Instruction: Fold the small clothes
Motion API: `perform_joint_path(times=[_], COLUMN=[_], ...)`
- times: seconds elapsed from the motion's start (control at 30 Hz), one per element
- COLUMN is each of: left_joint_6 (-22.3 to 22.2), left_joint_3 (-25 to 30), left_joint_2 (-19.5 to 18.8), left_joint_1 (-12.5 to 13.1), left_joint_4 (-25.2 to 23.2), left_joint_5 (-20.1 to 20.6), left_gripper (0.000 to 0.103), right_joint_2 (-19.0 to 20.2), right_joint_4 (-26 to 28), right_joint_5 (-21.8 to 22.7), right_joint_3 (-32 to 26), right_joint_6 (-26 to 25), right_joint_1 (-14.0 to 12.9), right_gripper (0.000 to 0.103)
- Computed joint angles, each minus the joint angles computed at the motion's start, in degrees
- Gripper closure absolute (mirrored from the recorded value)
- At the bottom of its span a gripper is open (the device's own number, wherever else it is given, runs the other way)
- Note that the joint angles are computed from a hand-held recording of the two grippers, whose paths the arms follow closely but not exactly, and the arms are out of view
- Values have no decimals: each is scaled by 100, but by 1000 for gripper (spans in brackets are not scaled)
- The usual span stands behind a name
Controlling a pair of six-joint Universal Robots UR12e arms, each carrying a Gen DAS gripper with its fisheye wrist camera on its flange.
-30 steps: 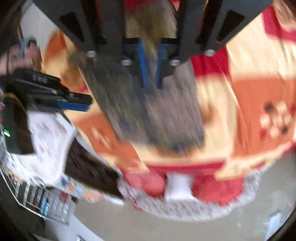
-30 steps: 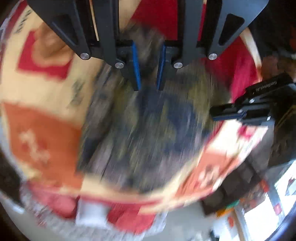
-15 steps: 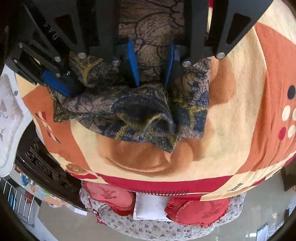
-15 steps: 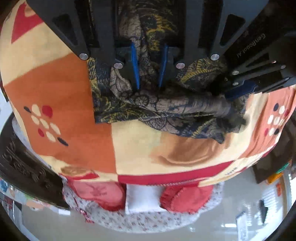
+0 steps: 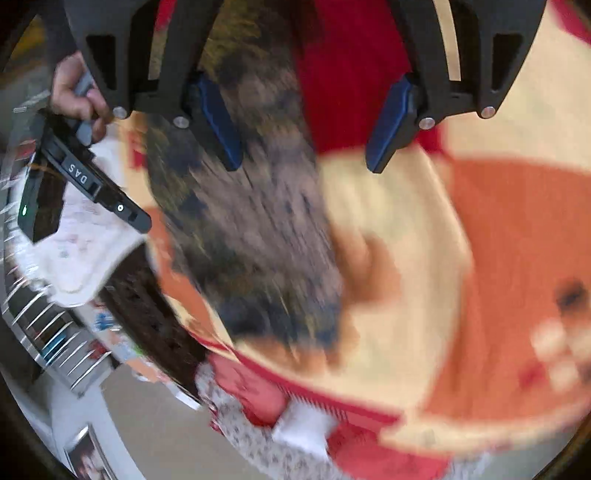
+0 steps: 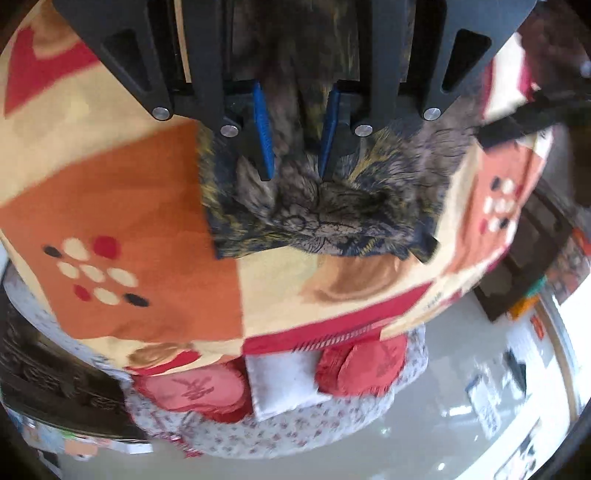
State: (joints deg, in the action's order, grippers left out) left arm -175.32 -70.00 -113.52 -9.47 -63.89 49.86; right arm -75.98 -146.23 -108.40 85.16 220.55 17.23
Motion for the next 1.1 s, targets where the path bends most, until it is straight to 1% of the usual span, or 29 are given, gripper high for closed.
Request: perform_joint_path(times=[0.07,0.1,0.13,0.17,0.2,0.23,0.27,0.3,0.33,0.37,0.4,0.43,0.47,0.5,0.53,0.57,0.63,0.67,0.73,0.8,0.83,0.9,0.93,0.97,1.0,1.03,1.07,1.1], left_joint_6=[13,55,120,143,242,379,382,313,164,-70,-276,-406,-479,-475,-461,-503,-514,-425,-265,-444,-654,-911,-927,-815,-673,-628,-597,-598], left_joint_3=[-65,-22,78,130,206,290,351,365,353,312,275,244,193,167,165,179,234,277,317,239,182,101,104,135,183,212,256,289], left_joint_2=[-20,-55,-120,-154,-202,-254,-297,-316,-327,-316,-295,-281,-249,-206,-153,-123,-99,-100,-89,-56,-36,-17,-18,-31,-47,-52,-68,-80], left_joint_1=[18,28,26,9,3,3,4,13,31,45,58,79,88,83,53,32,14,0,3,56,84,159,167,162,147,132,113,100], left_joint_4=[42,-95,-380,-457,-603,-870,-953,-909,-811,-625,-500,-491,-376,-299,-238,-179,-176,-243,-337,-247,-106,33,4,-120,-270,-324,-386,-433], left_joint_5=[-399,-625,-940,-1060,-1221,-1408,-1483,-1509,-1518,-1405,-1216,-1177,-1143,-1026,-823,-684,-554,-497,-355,-370,-346,-341,-304,-286,-222,-144,-45,42], left_gripper=[30,30,26,20,19,17,18,19,27,51,62,72,80,81,83,84,85,85,85,85,85,85,85,83,82,76,68,65], right_joint_2=[-174,-272,-327,-404,-476,-531,-600,-656,-738,-785,-835,-876,-893,-899,-890,-867,-783,-732,-628,-546,-506,-446,-400,-332,-221,-150,-96,-68], right_joint_4=[-237,-350,-387,-439,-481,-524,-616,-696,-861,-1016,-1192,-1352,-1364,-1339,-1381,-1410,-1527,-1569,-1542,-1622,-1618,-1712,-1947,-2328,-2847,-3139,-3312,-3401], right_joint_5=[-110,-179,-234,-310,-371,-415,-441,-416,-309,-212,-96,47,185,422,682,899,1316,1553,1783,2057,2207,2646,3075,3563,4041,4278,4328,4249], right_joint_3=[203,321,379,469,556,622,720,796,922,1016,1132,1254,1309,1358,1390,1409,1414,1398,1322,1304,1310,1346,1412,1484,1544,1569,1565,1561], right_joint_6=[-68,-113,-136,-168,-202,-219,-221,-207,-177,-149,-134,-74,22,163,210,245,262,278,376,423,533,806,1085,1390,1753,1960,2141,2243], right_joint_1=[77,122,146,182,211,227,239,236,211,185,142,87,33,-47,-121,-178,-291,-353,-424,-501,-549,-655,-739,-823,-890,-924,-919,-897], right_gripper=[68,68,68,68,68,68,68,68,67,64,57,46,41,37,37,37,37,37,37,37,37,37,37,37,37,37,35,33])
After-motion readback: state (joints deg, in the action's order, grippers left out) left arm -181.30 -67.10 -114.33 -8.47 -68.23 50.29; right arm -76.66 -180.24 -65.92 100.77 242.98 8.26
